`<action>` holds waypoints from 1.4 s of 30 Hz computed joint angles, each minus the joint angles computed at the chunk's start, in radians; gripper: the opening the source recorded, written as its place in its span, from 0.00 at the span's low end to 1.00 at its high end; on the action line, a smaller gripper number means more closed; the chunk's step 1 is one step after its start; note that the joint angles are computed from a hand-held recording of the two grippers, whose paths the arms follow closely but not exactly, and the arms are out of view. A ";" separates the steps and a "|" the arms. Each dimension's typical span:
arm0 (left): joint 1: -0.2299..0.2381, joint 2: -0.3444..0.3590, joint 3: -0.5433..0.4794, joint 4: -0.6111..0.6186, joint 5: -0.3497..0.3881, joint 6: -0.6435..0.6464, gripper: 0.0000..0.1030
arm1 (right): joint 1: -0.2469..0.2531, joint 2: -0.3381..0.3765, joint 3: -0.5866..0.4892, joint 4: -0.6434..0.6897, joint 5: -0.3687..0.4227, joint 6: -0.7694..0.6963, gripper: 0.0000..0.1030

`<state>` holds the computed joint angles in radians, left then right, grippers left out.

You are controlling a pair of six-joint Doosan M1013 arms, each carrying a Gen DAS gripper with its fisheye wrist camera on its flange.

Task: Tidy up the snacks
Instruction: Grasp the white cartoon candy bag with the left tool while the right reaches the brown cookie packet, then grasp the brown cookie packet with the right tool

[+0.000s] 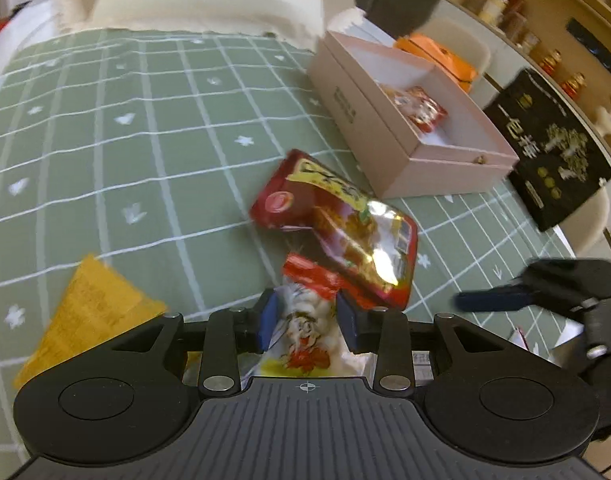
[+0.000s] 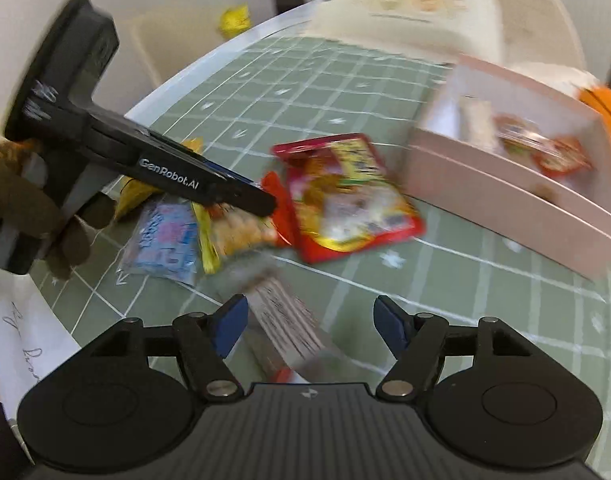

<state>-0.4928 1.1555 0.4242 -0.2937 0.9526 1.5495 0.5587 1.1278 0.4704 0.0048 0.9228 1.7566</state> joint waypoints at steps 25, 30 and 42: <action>-0.019 -0.187 0.361 0.230 -0.222 -0.233 0.38 | -0.016 -0.273 0.508 0.129 -0.188 -0.078 0.81; -0.034 -0.167 0.335 0.054 -0.215 -0.090 0.43 | 0.028 -0.243 0.472 -0.170 -0.151 0.110 0.81; -0.073 -0.147 0.258 0.290 -0.205 -0.412 0.43 | 0.006 -0.240 0.482 -0.344 -0.093 0.515 0.82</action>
<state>-0.5654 1.0087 0.6821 -0.0032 0.7471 1.1373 0.5646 0.8875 0.9526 -0.3396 0.8302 2.2717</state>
